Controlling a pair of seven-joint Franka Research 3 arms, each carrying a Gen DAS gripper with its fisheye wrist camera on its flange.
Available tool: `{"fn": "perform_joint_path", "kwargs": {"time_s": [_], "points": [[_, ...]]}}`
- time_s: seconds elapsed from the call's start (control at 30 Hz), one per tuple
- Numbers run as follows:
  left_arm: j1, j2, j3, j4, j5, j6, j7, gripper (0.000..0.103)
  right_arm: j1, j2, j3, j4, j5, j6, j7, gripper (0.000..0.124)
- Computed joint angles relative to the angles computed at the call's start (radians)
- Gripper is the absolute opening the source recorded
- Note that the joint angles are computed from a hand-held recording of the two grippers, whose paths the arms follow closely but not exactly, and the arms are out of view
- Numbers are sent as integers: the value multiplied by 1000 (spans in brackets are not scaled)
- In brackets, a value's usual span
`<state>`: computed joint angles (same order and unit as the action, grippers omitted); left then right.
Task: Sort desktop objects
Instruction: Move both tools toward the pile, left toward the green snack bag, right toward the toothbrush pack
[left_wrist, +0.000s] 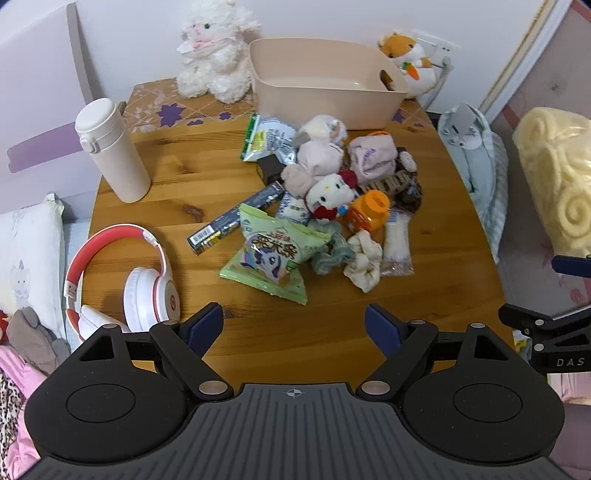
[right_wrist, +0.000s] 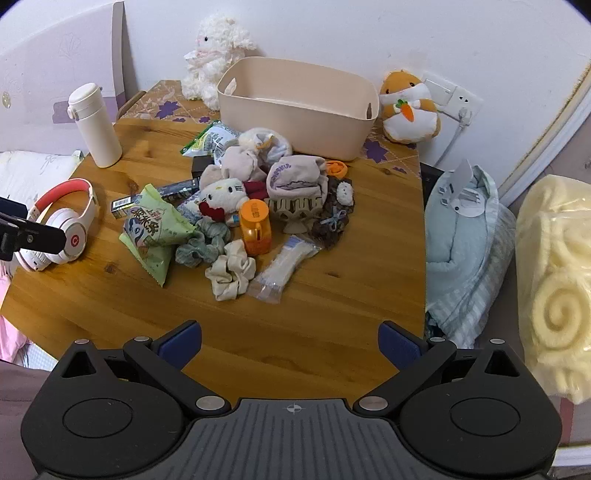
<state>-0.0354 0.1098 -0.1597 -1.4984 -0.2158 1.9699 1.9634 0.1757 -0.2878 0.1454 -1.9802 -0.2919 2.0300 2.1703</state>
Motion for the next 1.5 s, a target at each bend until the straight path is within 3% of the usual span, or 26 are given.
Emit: {"fn": "perform_joint_path", "kwargs": {"time_s": [0.3, 0.67, 0.83, 1.07, 1.37, 1.5], "points": [[-7, 111, -9, 133, 69, -35, -89, 85, -9, 65, -34, 41, 14, 45, -68, 103], [-17, 218, -25, 227, 135, -11, -158, 85, -26, 143, -84, 27, 86, 173, -138, 103], [-13, 263, -38, 250, 133, -14, -124, 85, -33, 184, -92, 17, 62, 196, -116, 103], [-17, 326, -53, 263, 131, 58, -59, 85, -28, 246, -108, 13, 21, 223, -126, 103], [-46, 445, -55, 382, 178, 4, -5, 85, -22, 347, -145, 55, 25, 278, -90, 103], [-49, 482, -58, 409, 186, -10, 13, 85, -9, 394, -164, 89, -32, 269, -30, 103]]}}
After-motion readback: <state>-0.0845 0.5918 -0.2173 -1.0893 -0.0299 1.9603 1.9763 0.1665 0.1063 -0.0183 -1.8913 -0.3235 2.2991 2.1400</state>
